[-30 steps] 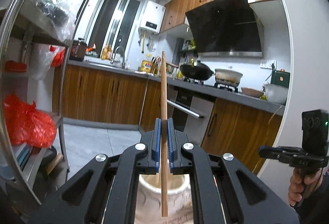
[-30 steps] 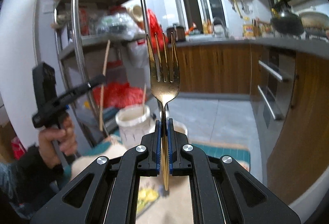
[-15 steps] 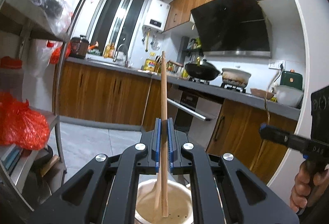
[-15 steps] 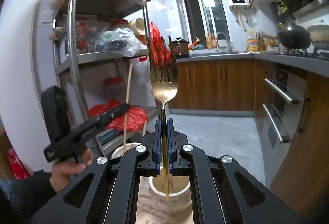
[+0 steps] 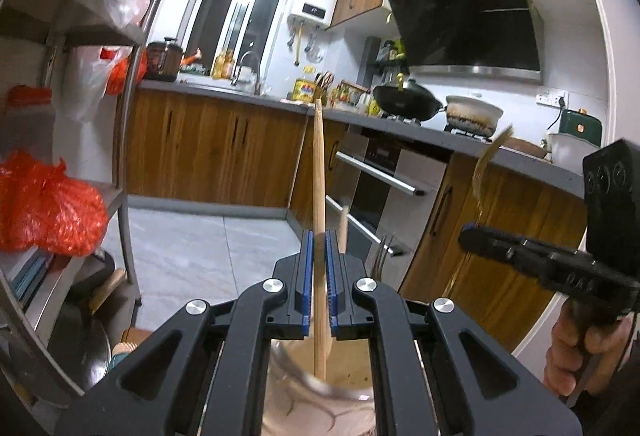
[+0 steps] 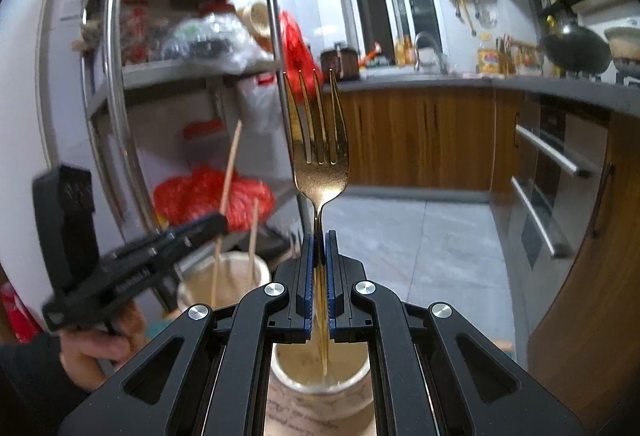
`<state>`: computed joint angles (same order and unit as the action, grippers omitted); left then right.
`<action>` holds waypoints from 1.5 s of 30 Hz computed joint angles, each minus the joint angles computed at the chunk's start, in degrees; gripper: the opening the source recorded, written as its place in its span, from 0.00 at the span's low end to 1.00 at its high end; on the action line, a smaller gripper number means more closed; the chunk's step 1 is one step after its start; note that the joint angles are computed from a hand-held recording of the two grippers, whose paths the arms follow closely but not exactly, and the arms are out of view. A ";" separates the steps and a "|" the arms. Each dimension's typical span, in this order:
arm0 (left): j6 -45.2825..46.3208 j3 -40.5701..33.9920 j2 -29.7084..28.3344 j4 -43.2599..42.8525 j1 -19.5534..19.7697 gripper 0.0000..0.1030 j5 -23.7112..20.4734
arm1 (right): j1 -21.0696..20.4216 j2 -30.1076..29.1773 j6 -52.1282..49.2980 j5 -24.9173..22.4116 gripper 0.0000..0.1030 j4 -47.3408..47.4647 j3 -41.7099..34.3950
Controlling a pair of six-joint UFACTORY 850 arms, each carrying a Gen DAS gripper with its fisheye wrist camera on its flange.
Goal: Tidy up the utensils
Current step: 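Release the chopstick into the tall holder while the right tool releases the fork into the short holder, then return the left tool to the chopsticks while the right tool moves to the silver flower-topped spoon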
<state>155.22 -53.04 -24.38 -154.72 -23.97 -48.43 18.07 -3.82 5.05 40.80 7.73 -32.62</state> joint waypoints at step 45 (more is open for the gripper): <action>-0.69 6.06 5.26 2.66 1.51 0.39 3.30 | -0.85 -0.80 3.63 -3.41 0.29 0.63 1.35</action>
<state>154.53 -46.98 -19.12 -152.06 -22.45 -45.13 17.22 -4.62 8.68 37.38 8.36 -31.27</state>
